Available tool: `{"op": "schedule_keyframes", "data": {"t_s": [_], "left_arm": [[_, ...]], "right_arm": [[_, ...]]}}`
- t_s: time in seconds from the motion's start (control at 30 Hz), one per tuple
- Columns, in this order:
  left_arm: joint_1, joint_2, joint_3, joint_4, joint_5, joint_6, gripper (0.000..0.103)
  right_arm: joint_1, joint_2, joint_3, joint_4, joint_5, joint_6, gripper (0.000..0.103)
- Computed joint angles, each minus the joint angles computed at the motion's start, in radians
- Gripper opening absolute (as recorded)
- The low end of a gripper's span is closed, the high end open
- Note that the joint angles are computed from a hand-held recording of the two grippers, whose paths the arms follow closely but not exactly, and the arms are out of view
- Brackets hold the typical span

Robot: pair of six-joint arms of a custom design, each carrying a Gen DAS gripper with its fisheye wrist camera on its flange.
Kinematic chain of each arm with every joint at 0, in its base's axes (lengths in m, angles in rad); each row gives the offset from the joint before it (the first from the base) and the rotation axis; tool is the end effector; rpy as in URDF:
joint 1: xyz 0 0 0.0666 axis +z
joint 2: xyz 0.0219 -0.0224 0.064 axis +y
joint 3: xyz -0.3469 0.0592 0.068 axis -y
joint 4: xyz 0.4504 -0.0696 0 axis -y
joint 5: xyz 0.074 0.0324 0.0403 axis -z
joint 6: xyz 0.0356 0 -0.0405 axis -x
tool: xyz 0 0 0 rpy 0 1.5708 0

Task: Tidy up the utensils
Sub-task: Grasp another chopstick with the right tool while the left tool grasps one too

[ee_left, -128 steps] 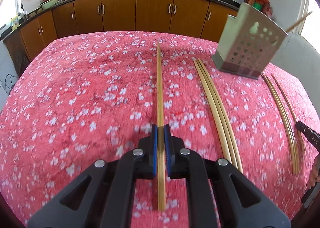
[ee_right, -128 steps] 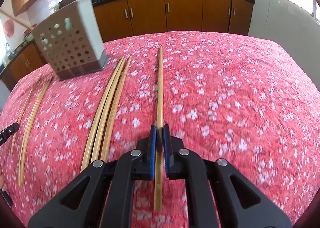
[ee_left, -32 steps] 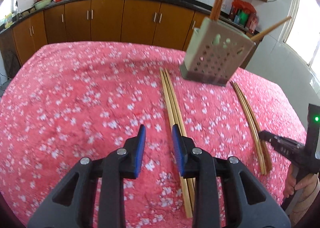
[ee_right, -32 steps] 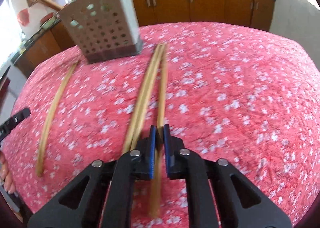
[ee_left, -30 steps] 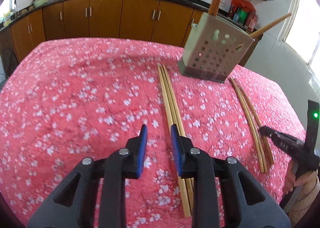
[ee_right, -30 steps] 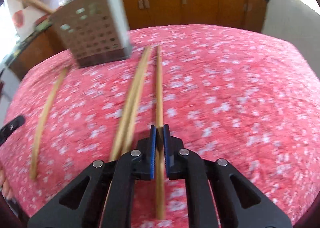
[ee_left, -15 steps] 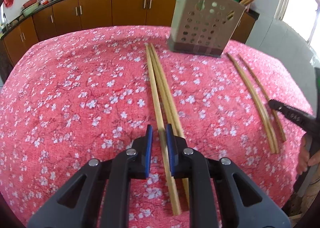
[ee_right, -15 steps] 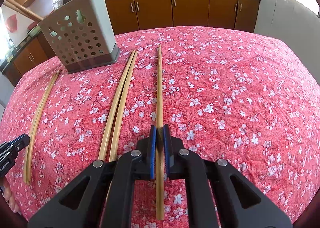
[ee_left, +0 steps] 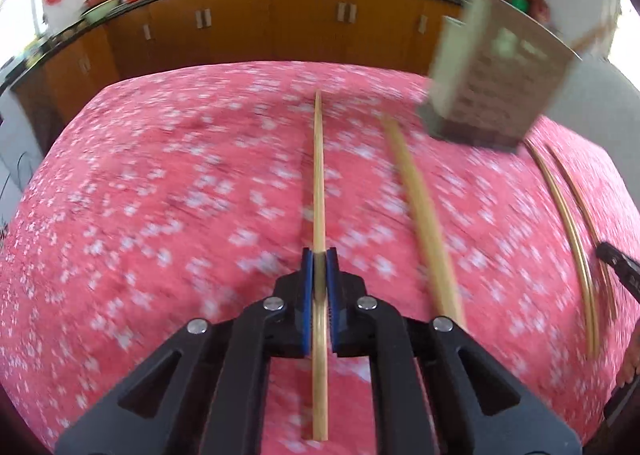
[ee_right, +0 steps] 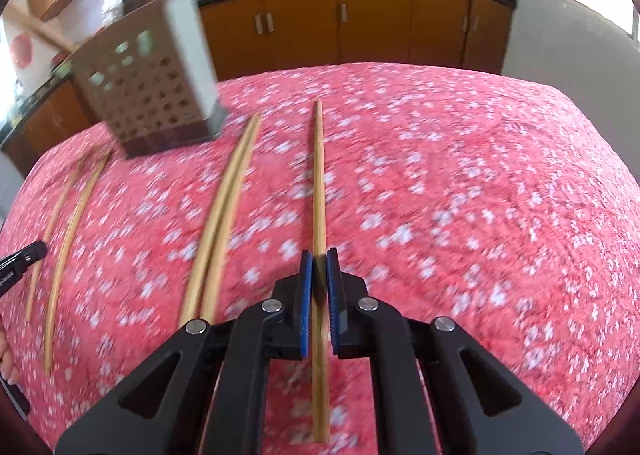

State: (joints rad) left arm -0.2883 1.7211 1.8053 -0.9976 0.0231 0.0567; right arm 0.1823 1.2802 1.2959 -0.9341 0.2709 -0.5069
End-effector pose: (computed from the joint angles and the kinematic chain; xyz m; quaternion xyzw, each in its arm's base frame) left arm 0.6292 -0.1879 0.4144 0.1131 0.9396 -0.0662 0.3161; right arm 0.4970 0.0815 0.4033 0.1944 0.9193 -0.0131 0.3421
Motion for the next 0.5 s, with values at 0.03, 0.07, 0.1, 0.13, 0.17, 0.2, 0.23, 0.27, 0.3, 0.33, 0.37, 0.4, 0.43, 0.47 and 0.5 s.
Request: {"op": "schedule_keyframes", "data": {"t_s": [0.03, 0.07, 0.1, 0.13, 0.17, 0.2, 0.23, 0.27, 0.3, 0.33, 0.37, 0.4, 0.43, 0.47, 0.5], "left_arm": [[0.007, 0.006, 0.007, 0.001, 0.002, 0.001, 0.01], [0.016, 0.012, 0.013, 0.005, 0.011, 0.0, 0.011], [0.021, 0.013, 0.013, 0.01, 0.014, -0.001, 0.011], [0.023, 0.01, 0.008, 0.018, 0.018, -0.003, 0.011], [0.023, 0.006, 0.0, 0.028, 0.018, -0.006, 0.011], [0.023, 0.006, 0.001, 0.028, 0.015, -0.007, 0.011], [0.024, 0.004, -0.001, 0.027, 0.012, -0.009, 0.011], [0.024, 0.004, 0.0, 0.026, 0.01, -0.009, 0.011], [0.025, 0.003, 0.0, 0.026, 0.011, -0.007, 0.011], [0.022, 0.008, 0.009, 0.022, 0.012, -0.002, 0.011], [0.025, 0.004, 0.002, 0.026, 0.02, 0.002, 0.011], [0.026, 0.002, -0.002, 0.027, 0.025, 0.006, 0.011], [0.025, 0.004, 0.0, 0.028, 0.027, 0.01, 0.011], [0.026, 0.003, -0.001, 0.029, 0.03, 0.012, 0.011], [0.027, 0.002, -0.002, 0.028, 0.031, 0.012, 0.011]], "right_arm": [[-0.008, 0.001, -0.002, 0.008, -0.006, -0.004, 0.008], [-0.014, 0.002, -0.004, 0.016, -0.007, -0.008, 0.008], [-0.017, 0.003, -0.004, 0.021, -0.005, -0.01, 0.008], [-0.015, 0.003, -0.007, 0.025, 0.001, -0.01, 0.008], [-0.013, 0.005, -0.005, 0.024, 0.007, -0.008, 0.009], [-0.011, 0.006, -0.003, 0.021, 0.012, -0.007, 0.009], [-0.011, 0.006, -0.004, 0.021, 0.011, -0.007, 0.009], [-0.013, 0.003, -0.007, 0.023, 0.007, -0.007, 0.009], [-0.014, 0.002, -0.008, 0.025, 0.004, -0.008, 0.009], [-0.016, 0.0, -0.01, 0.027, 0.0, -0.009, 0.009], [-0.017, 0.0, -0.011, 0.028, -0.002, -0.01, 0.009], [-0.017, 0.0, -0.011, 0.029, -0.002, -0.01, 0.009], [-0.016, 0.001, -0.01, 0.028, 0.0, -0.01, 0.009], [-0.017, 0.001, -0.01, 0.028, 0.001, -0.008, 0.009], [-0.017, 0.001, -0.01, 0.028, 0.001, -0.009, 0.009]]}}
